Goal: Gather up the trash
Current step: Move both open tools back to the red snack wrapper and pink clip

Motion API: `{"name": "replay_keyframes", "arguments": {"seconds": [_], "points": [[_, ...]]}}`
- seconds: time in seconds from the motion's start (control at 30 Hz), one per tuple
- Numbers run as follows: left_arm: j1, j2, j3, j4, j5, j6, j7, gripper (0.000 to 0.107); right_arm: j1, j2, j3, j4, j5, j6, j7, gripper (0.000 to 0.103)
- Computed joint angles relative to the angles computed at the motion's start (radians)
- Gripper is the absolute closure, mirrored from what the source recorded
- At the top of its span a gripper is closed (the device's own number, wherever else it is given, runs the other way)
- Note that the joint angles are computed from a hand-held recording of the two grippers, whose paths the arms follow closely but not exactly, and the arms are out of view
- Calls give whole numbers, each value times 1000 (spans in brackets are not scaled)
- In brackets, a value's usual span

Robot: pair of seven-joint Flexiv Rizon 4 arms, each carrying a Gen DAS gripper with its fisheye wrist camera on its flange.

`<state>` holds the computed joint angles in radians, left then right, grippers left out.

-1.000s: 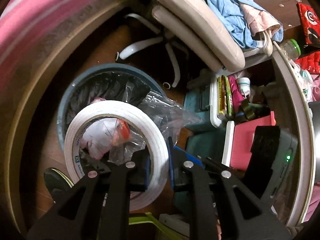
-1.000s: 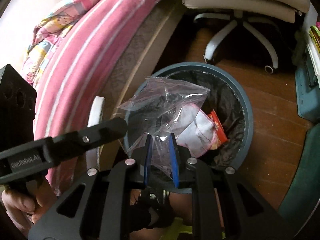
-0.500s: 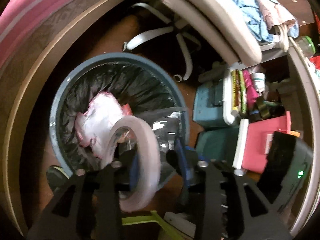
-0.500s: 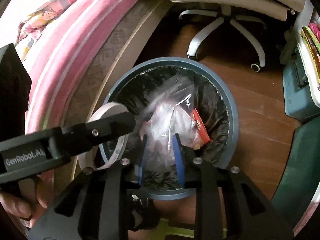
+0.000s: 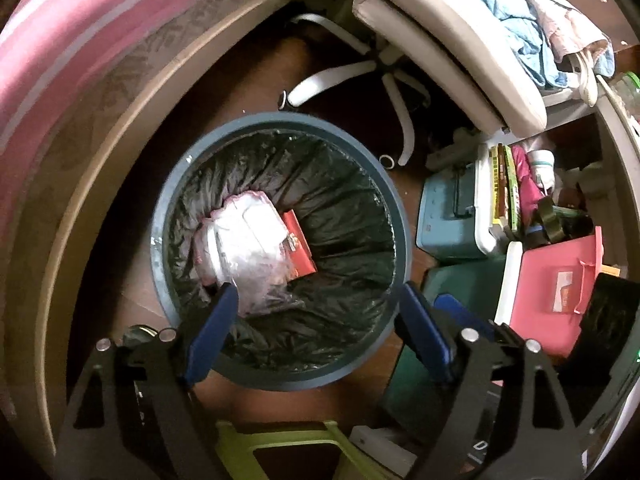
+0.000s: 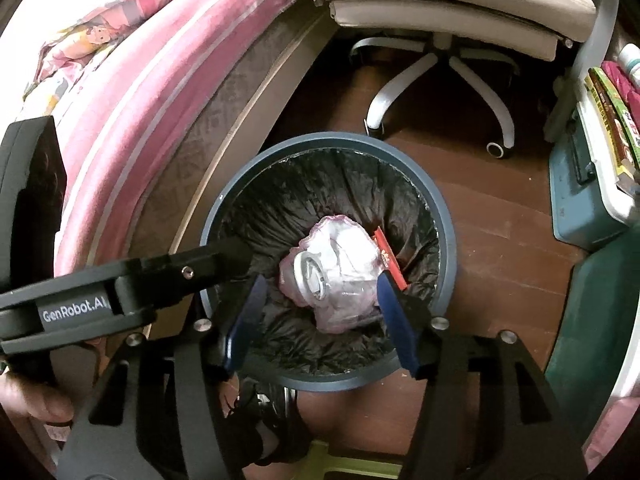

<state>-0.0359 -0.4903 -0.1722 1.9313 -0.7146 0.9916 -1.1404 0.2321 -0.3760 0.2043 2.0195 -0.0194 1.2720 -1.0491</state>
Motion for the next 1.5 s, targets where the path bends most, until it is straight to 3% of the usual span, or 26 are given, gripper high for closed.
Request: {"name": "replay_keyframes", "arguments": {"seconds": [0.1,0.23,0.37,0.53,0.77,0.9,1.1,1.17,1.3,1.5], "points": [[9,26,-5,21,-36,20,5,26,2,20,5,-2,4,8,0,43],[17,90,5,77,-108,79,-11,24,15,53,11,2,0,47,2,32],[14,176,19,144,-209,175,-7,19,40,84,15,-12,-23,65,-3,22],[-6,285,57,225,-316,317,-1,17,94,135,7,-17,-90,94,18,16],[-62,442,118,292,-699,430,211,16,160,164,43,-73,-145,121,-29,16],[-54,523,193,329,-634,423,142,16,203,152,75,-140,-149,121,-64,16],[-5,639,288,386,-640,415,148,16,286,87,115,-292,-145,82,-103,15],[36,667,322,411,-569,411,101,16,317,57,128,-345,-136,67,-110,14],[122,688,392,443,-438,380,46,16,388,-29,138,-460,-144,23,-134,14],[228,633,445,430,-395,314,91,16,476,-163,123,-598,-166,-34,-147,14]]}}
